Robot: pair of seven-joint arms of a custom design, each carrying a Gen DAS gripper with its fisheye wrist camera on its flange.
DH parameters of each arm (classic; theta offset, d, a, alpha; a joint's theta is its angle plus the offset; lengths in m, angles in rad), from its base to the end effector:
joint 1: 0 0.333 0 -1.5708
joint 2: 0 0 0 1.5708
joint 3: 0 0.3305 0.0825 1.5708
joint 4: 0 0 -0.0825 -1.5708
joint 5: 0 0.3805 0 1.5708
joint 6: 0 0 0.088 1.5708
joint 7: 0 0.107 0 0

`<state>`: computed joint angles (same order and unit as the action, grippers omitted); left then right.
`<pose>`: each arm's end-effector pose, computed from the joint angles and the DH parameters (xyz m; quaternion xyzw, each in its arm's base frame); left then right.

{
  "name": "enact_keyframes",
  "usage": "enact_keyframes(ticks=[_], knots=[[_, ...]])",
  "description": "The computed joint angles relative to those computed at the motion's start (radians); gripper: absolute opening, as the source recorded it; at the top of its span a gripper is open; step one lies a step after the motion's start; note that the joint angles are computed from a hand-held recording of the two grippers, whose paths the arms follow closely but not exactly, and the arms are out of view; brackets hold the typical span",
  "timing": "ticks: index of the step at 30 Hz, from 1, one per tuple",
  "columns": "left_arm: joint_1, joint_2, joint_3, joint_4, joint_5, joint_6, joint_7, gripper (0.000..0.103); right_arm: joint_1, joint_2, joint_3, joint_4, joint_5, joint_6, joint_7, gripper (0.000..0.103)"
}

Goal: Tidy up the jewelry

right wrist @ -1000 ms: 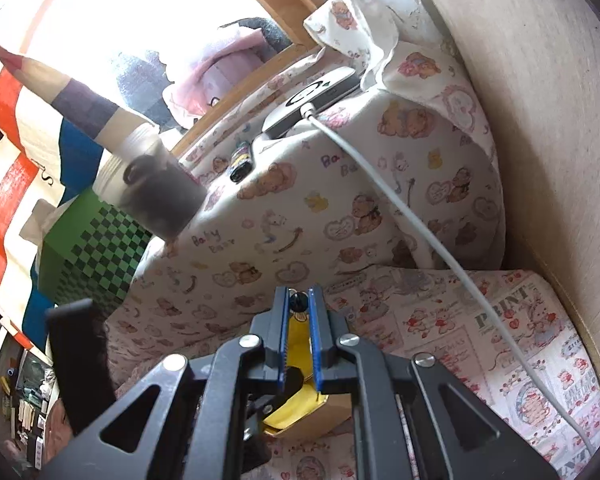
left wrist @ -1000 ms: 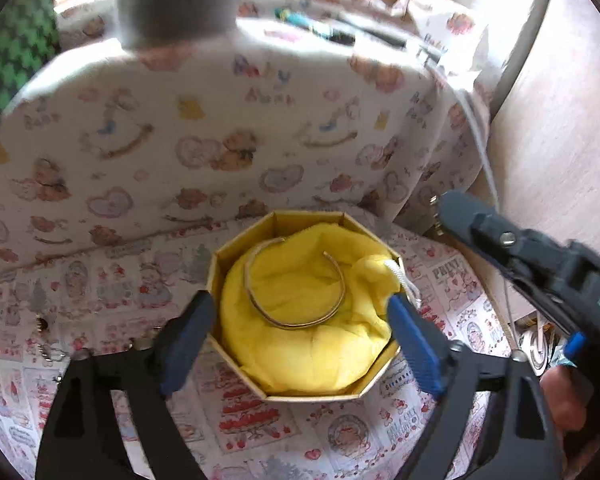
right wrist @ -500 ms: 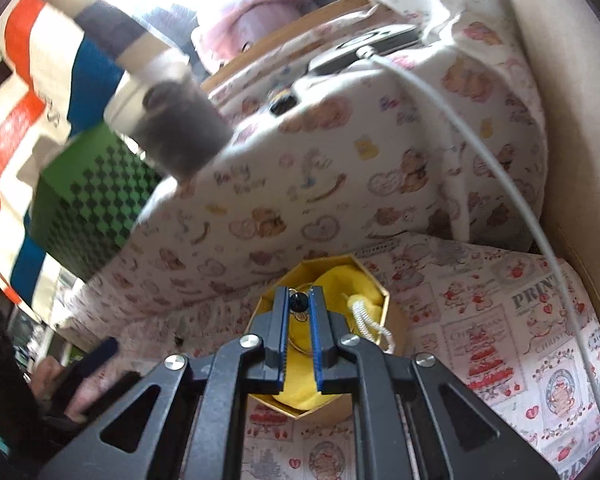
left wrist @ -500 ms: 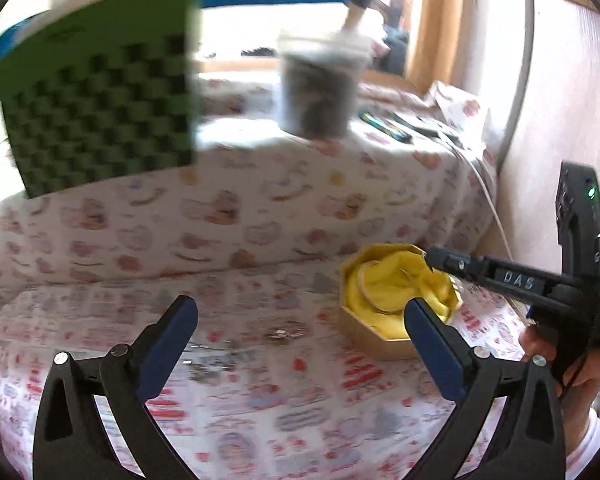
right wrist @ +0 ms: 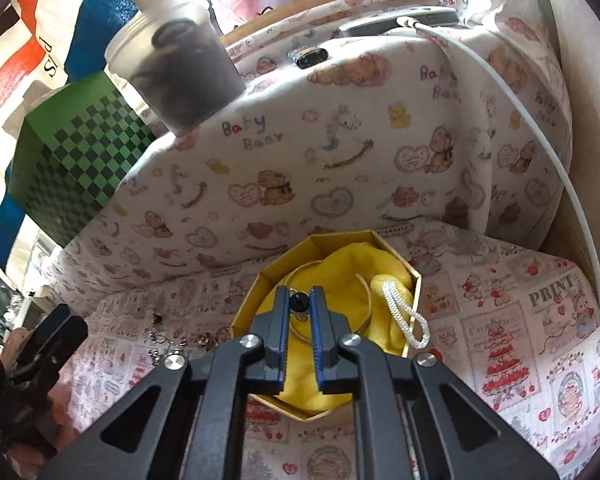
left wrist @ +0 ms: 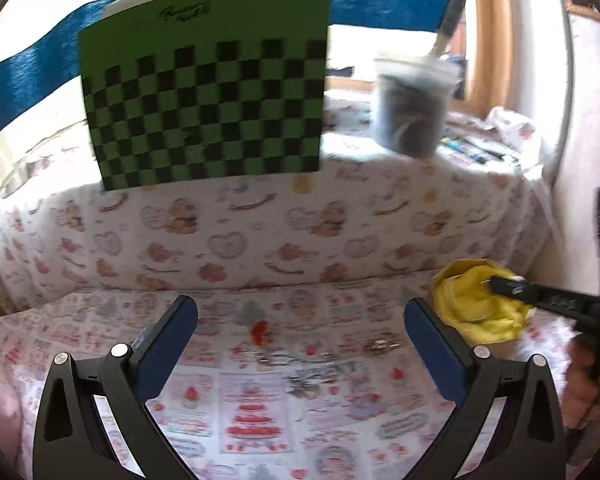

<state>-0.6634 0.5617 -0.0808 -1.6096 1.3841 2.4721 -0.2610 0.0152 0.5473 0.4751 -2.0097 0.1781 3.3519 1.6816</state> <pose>0.5350 -0.4833 0.3451 -0.6489 0.6004 -0.3246 0.3363 0.6060 0.2600 0.3166 -0.6495 0.6369 -0.0839 0.4068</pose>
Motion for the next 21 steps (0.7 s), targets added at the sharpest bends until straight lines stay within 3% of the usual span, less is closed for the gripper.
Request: enact_keyframes(ticks=[2, 4, 8, 16, 19, 21], knots=[[0.004, 0.016, -0.005, 0.009, -0.051, -0.044, 0.028, 0.102, 0.024, 0.001, -0.019, 0.004, 0.005, 0.014, 0.001, 0.01], [0.021, 0.023, -0.007, 0.006, -0.083, -0.017, 0.042, 0.102, 0.049, -0.006, -0.043, -0.002, 0.01, 0.031, 0.007, 0.022], [0.028, 0.019, 0.005, -0.01, -0.102, 0.019, 0.029, 0.102, 0.092, -0.025, -0.087, -0.017, 0.002, 0.061, 0.013, 0.025], [0.036, 0.022, 0.01, -0.016, -0.13, 0.033, 0.042, 0.102, 0.211, -0.049, -0.205, -0.034, 0.016, 0.096, 0.01, 0.042], [0.048, 0.034, 0.003, -0.004, -0.166, 0.049, 0.087, 0.102, 0.254, -0.049, -0.244, -0.029, 0.036, 0.094, -0.004, 0.047], [0.068, 0.05, -0.021, 0.015, -0.261, 0.033, 0.177, 0.1, 0.273, -0.049, -0.263, -0.028, 0.05, 0.096, -0.011, 0.05]])
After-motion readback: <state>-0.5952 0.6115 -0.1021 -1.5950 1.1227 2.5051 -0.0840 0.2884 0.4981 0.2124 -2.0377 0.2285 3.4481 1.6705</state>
